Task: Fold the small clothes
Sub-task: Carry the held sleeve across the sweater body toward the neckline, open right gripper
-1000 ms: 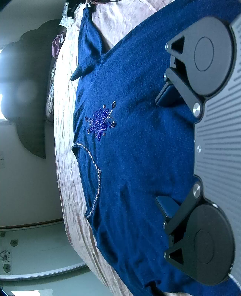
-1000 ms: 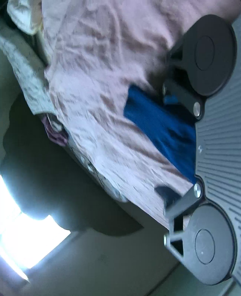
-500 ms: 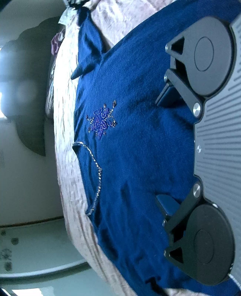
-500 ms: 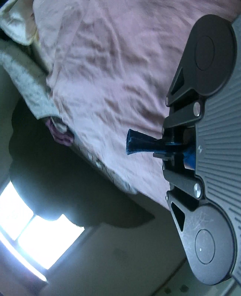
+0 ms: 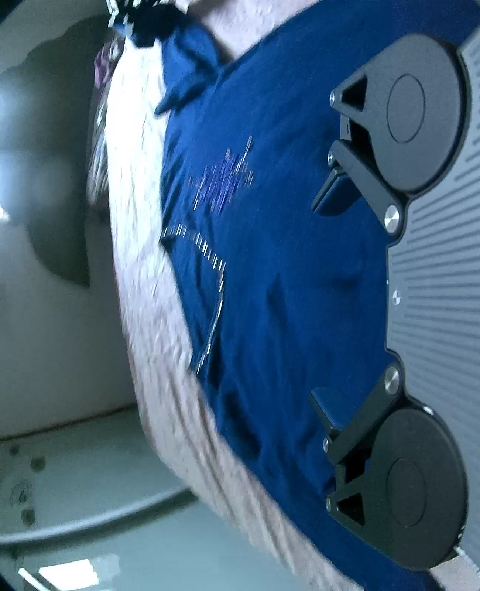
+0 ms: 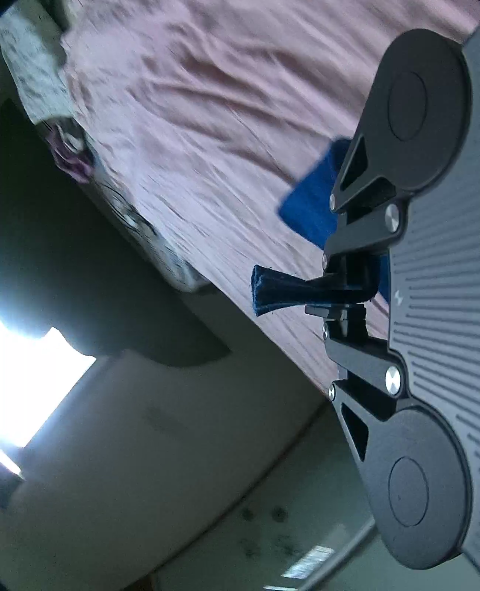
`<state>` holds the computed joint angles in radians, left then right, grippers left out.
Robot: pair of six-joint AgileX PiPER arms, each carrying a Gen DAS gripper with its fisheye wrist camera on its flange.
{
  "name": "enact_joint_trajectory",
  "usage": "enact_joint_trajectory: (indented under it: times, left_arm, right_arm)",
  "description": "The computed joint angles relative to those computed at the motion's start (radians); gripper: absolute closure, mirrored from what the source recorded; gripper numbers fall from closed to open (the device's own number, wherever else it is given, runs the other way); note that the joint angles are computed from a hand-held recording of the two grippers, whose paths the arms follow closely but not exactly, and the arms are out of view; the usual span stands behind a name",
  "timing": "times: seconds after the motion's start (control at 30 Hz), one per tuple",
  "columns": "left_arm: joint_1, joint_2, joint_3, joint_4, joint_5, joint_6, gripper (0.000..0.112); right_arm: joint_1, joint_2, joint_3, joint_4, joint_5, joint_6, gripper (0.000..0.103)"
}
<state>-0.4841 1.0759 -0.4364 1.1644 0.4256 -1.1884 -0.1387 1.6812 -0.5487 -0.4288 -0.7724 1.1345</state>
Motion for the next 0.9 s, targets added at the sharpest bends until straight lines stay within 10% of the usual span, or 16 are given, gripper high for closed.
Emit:
enact_joint_trajectory:
  times: [0.33,0.57,0.9]
  left_arm:
    - [0.136,-0.035,0.018,0.231,0.033,-0.102,0.01]
    - [0.327,-0.039,0.023,0.038,-0.121,0.136,0.01]
    - [0.481,-0.08,0.051,-0.218,-0.222,0.459,0.01]
  right_arm:
    - [0.32,0.01,-0.086,0.169,0.075,-0.111,0.097]
    - [0.582,0.017,-0.261,0.428,0.302,-0.453,0.097]
    - [0.734,0.052,-0.364,0.583,0.4,-0.588,0.097]
